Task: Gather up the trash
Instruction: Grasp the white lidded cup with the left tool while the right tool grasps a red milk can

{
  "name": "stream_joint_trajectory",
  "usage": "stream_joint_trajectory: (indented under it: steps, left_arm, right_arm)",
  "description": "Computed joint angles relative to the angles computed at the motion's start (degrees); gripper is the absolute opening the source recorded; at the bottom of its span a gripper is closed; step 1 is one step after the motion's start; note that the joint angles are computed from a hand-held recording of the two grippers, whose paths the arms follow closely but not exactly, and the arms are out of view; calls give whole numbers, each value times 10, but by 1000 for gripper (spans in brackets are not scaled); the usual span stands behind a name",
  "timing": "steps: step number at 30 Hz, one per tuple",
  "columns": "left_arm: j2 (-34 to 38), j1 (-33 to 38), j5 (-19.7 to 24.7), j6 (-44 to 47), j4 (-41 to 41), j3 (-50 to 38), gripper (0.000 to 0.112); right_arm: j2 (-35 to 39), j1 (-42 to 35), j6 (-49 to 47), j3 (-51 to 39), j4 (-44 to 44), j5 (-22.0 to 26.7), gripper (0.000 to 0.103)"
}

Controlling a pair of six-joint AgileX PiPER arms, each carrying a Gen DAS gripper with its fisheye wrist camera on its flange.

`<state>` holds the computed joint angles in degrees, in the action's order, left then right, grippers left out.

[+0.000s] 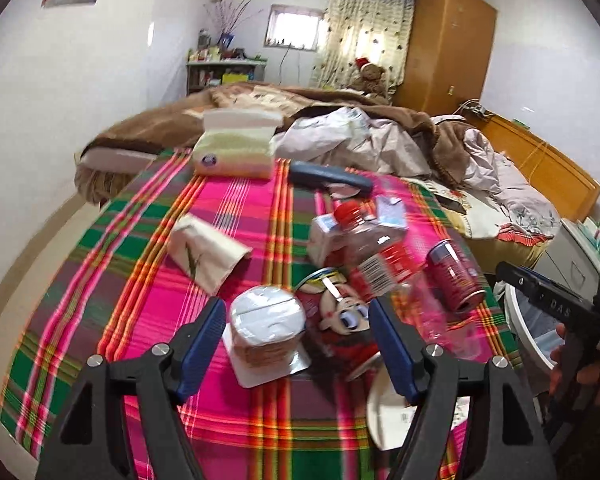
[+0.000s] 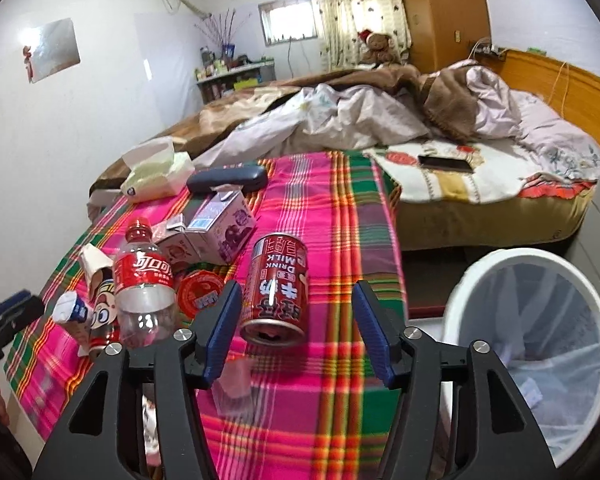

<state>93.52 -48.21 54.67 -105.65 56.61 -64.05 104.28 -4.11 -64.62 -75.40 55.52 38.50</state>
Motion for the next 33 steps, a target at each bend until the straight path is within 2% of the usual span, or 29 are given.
stream_joint_trajectory:
  steps: [5, 8, 14, 19, 24, 30, 33]
  left_arm:
    - [6, 34, -30, -8, -28, 22, 75]
    - [9, 54, -74, 1, -43, 35, 76]
    - [28, 68, -85, 2, -43, 28, 75]
    - [50, 70, -58, 16, -38, 5, 75]
    - [53, 82, -69, 14, -43, 9, 75]
    - [54, 97, -92, 17, -48, 14, 59]
    - [57, 95, -81, 21, -49, 8, 59]
  right_arm:
    - [39, 16, 82, -50, -56, 3, 61]
    - [48, 28, 102, -62, -81, 3, 61]
    - [56, 48, 117, -72, -117, -7, 61]
    - [64, 57, 132, -81, -142, -6, 61]
    - [74, 65, 153, -95, -168, -2, 61]
    - [80, 68, 164, -103, -178, 2, 60]
    - [79, 65, 159, -99, -168, 6, 55]
